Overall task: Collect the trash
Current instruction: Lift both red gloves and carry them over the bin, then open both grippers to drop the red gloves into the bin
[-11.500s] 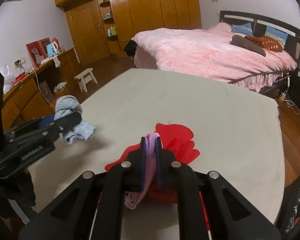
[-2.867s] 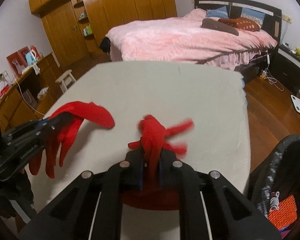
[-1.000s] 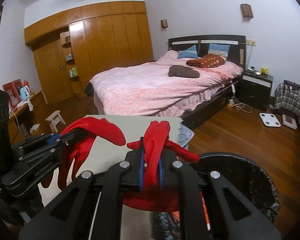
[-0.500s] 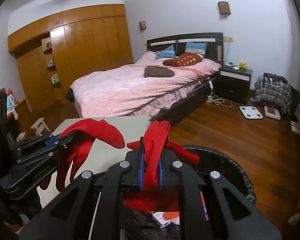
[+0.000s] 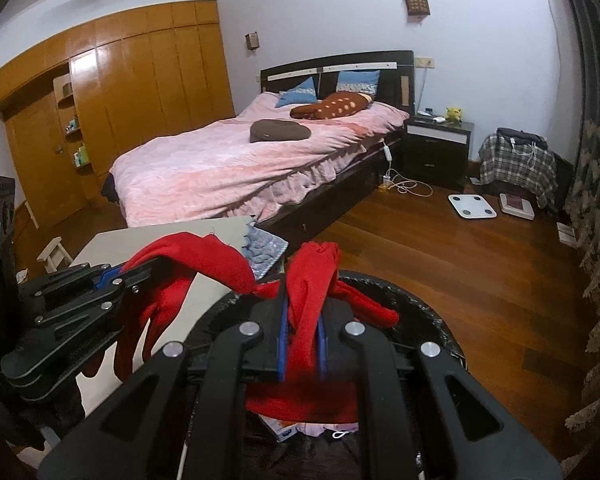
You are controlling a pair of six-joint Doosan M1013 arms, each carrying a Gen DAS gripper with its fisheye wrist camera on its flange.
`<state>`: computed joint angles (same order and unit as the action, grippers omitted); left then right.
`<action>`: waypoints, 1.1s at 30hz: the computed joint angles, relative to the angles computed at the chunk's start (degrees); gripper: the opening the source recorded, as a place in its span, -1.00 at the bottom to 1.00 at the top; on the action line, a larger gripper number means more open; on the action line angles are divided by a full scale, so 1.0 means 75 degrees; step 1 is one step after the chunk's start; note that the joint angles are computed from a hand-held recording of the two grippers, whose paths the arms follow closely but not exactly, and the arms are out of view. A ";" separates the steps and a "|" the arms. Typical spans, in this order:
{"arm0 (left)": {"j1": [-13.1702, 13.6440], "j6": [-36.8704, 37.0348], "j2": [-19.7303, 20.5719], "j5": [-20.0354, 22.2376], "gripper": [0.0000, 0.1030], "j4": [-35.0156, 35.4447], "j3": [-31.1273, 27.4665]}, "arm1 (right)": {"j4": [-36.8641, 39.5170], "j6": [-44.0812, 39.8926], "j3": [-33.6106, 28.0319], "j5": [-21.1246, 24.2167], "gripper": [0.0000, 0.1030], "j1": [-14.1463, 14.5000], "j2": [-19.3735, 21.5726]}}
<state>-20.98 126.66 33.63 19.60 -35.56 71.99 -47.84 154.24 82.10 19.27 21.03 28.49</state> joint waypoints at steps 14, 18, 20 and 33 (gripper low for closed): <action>-0.0121 -0.0258 0.0555 0.0623 -0.82 0.0323 -0.0642 | 0.0894 -0.0503 -0.0093 0.0309 -0.80 -0.0215 0.0269; -0.0143 -0.0407 0.0721 0.0771 -0.82 0.0476 -0.0829 | 0.1283 -0.0786 -0.0177 0.0429 -0.80 -0.0265 0.0403; -0.0149 -0.0444 0.0794 0.0827 -0.82 0.0490 -0.0905 | 0.1432 -0.0882 -0.0203 0.0459 -0.80 -0.0290 0.0464; 0.0011 -0.0636 0.1403 0.1930 -0.20 0.0290 -0.1745 | 0.1595 -0.1119 -0.0453 0.0865 -0.12 -0.0340 0.0762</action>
